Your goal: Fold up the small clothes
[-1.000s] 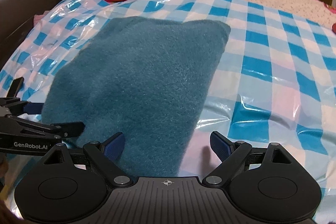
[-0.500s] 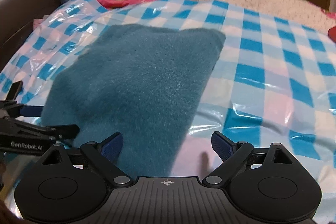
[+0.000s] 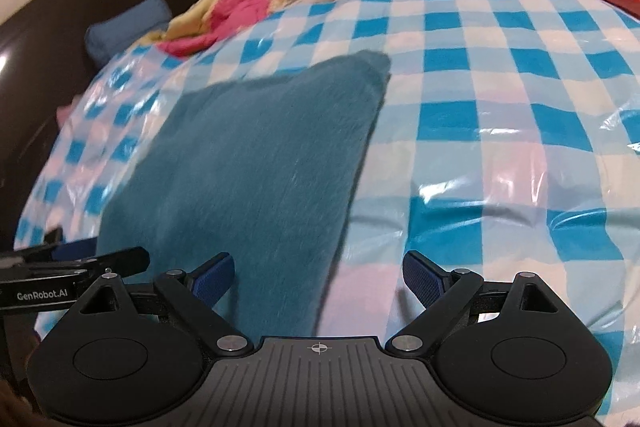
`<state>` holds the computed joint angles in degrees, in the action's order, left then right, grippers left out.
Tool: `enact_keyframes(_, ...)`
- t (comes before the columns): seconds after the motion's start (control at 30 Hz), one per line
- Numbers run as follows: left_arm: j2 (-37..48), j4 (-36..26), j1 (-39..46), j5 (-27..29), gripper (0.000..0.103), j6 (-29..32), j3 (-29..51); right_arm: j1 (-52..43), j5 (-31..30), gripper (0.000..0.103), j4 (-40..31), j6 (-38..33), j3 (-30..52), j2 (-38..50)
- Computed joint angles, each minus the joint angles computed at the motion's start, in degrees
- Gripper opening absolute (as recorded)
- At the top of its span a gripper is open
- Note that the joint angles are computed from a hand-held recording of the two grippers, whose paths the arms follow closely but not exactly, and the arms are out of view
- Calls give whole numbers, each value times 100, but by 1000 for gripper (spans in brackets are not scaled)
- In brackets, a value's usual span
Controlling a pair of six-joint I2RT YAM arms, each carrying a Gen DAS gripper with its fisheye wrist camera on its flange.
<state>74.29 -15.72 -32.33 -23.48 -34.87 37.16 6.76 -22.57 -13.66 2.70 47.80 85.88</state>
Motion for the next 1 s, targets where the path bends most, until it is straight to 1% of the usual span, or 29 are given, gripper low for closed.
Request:
enact_keyframes(0.1, 406, 265, 313, 91, 99, 276, 224, 58, 107, 92, 86, 196, 323, 354)
enact_keyframes(0.23, 959, 496, 769, 500, 100, 477, 423, 112, -89, 92, 76, 521, 795, 959)
enact_keyframes(0.33, 1031, 732, 976, 821, 103, 477, 318, 182, -211, 93, 101, 597, 978, 1246)
enact_keyframes(0.43, 1028, 970, 1139, 1048, 103, 616, 181, 229, -375, 93, 105, 759, 1086, 1440)
enact_keyframes(0.57, 1115, 1007, 1305, 1217, 103, 753, 224, 468, -365, 92, 114, 863, 1266, 1660)
enact_keyframes(0.67, 1236, 899, 1315, 1080, 103, 878, 409, 655, -177, 94, 183, 964, 1391, 1769)
enact_keyframes(0.8, 1108, 763, 1208, 971, 103, 749, 404, 619, -160, 92, 66, 975, 1452, 1735)
enact_keyframes(0.9, 744, 534, 956, 607, 103, 623, 225, 561, 70, 91, 96, 629, 1049, 1225)
enact_keyframes(1.0, 186, 117, 571, 179, 103, 409, 0, 474, 222, 91, 174, 272, 468, 537)
